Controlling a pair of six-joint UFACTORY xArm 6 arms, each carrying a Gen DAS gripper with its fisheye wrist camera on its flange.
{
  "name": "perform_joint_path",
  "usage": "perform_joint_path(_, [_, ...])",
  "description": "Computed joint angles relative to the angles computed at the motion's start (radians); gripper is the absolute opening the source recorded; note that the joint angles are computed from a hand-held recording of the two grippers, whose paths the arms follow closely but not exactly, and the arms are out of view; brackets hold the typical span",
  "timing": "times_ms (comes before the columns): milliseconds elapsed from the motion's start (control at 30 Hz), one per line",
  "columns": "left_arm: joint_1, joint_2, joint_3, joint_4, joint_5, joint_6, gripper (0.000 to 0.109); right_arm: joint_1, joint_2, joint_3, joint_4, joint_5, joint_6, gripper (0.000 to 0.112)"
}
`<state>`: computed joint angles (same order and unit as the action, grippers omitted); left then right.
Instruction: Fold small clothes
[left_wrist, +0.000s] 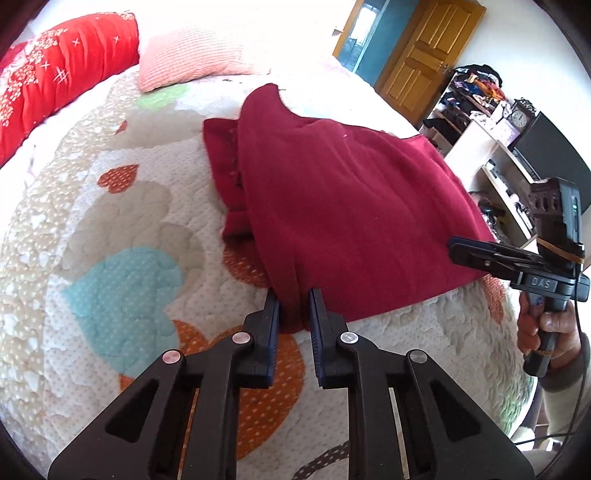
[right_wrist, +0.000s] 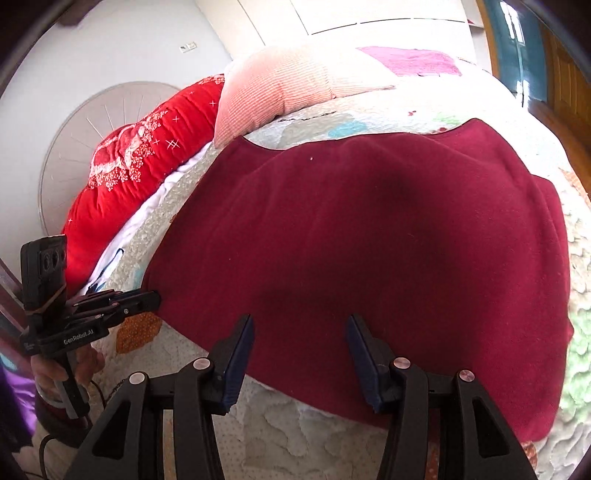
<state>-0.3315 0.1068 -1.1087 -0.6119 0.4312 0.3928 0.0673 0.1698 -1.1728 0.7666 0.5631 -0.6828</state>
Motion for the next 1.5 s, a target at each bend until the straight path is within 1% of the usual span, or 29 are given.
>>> perform_joint_path(133, [0.015,-0.025,0.030,0.035,0.008,-0.020,0.014,0.003,-0.012,0.009,-0.008,-0.005,0.015,0.050])
perform_joint_path(200, [0.018,-0.040,0.047,0.079,-0.005,-0.064,0.014,0.005,-0.002,-0.015,0.012,0.012,0.002,0.050])
perform_joint_path(300, [0.022,-0.066,0.066,0.049,-0.031,-0.070,0.014,0.028,0.037,-0.074,0.016,0.025,-0.003,0.050])
perform_joint_path(367, [0.023,-0.075,0.068,-0.025,-0.043,-0.026,0.014,0.054,0.075,-0.121,-0.015,0.010,0.011,0.050])
perform_joint_path(400, [0.021,-0.075,0.066,-0.040,-0.050,-0.026,0.014,0.067,0.100,-0.151,-0.034,0.003,0.030,0.050])
perform_joint_path(500, [0.013,-0.059,0.056,-0.020,-0.071,-0.063,0.014,0.096,0.169,-0.231,-0.089,-0.023,0.100,0.050])
perform_joint_path(567, [0.008,-0.044,0.041,-0.004,-0.068,-0.092,0.014,0.114,0.212,-0.277,-0.167,-0.067,0.159,0.050])
perform_joint_path(600, [0.006,-0.035,0.030,0.008,-0.067,-0.112,0.016,0.120,0.232,-0.301,-0.206,-0.073,0.195,0.050])
perform_joint_path(700, [0.004,-0.028,0.024,-0.017,-0.073,-0.115,0.017,0.124,0.287,-0.378,-0.233,-0.065,0.235,0.050])
perform_joint_path(733, [0.003,-0.031,0.027,-0.026,-0.079,-0.115,0.022,0.124,0.305,-0.403,-0.247,-0.062,0.245,0.050])
perform_joint_path(767, [0.002,-0.031,0.026,-0.043,-0.087,-0.109,0.025,0.124,0.324,-0.429,-0.258,-0.060,0.253,0.050])
perform_joint_path(800, [0.001,-0.030,0.026,-0.054,-0.092,-0.107,0.030,0.119,0.342,-0.453,-0.254,-0.056,0.249,0.050])
perform_joint_path(833, [0.000,-0.028,0.025,-0.055,-0.099,-0.113,0.032,0.118,0.354,-0.467,-0.252,-0.058,0.252,0.050])
perform_joint_path(933, [0.001,-0.018,0.019,-0.029,-0.104,-0.149,0.033,0.115,0.411,-0.543,-0.216,-0.039,0.265,0.050])
perform_joint_path(1000, [0.005,-0.008,0.011,-0.008,-0.100,-0.169,0.033,0.115,0.462,-0.613,-0.182,-0.005,0.261,0.050])
perform_joint_path(1033, [0.008,-0.004,0.010,-0.003,-0.100,-0.176,0.033,0.116,0.495,-0.659,-0.199,0.015,0.283,0.050])
perform_joint_path(1100, [0.013,0.006,0.004,-0.007,-0.097,-0.180,0.033,0.123,0.545,-0.725,-0.257,0.024,0.326,0.050])
perform_joint_path(1167, [0.020,0.016,-0.005,-0.008,-0.089,-0.188,0.037,0.133,0.594,-0.795,-0.329,0.025,0.361,0.050])
perform_joint_path(1200, [0.022,0.019,-0.007,-0.017,-0.089,-0.185,0.043,0.137,0.626,-0.845,-0.369,0.036,0.386,0.050])
perform_joint_path(1233, [0.024,0.024,-0.009,-0.029,-0.092,-0.181,0.048,0.138,0.661,-0.902,-0.398,0.058,0.409,0.050])
perform_joint_path(1267, [0.027,0.029,-0.012,-0.046,-0.095,-0.174,0.051,0.139,0.699,-0.964,-0.416,0.084,0.431,0.051])
perform_joint_path(1433, [0.043,0.049,-0.033,-0.109,-0.064,-0.145,0.052,0.133,0.888,-1.268,-0.448,0.197,0.521,0.056])
perform_joint_path(1467, [0.044,0.053,-0.037,-0.130,-0.061,-0.131,0.052,0.133,0.912,-1.304,-0.453,0.205,0.531,0.057])
perform_joint_path(1500, [0.045,0.057,-0.042,-0.148,-0.058,-0.121,0.052,0.135,0.913,-1.301,-0.453,0.197,0.530,0.057])
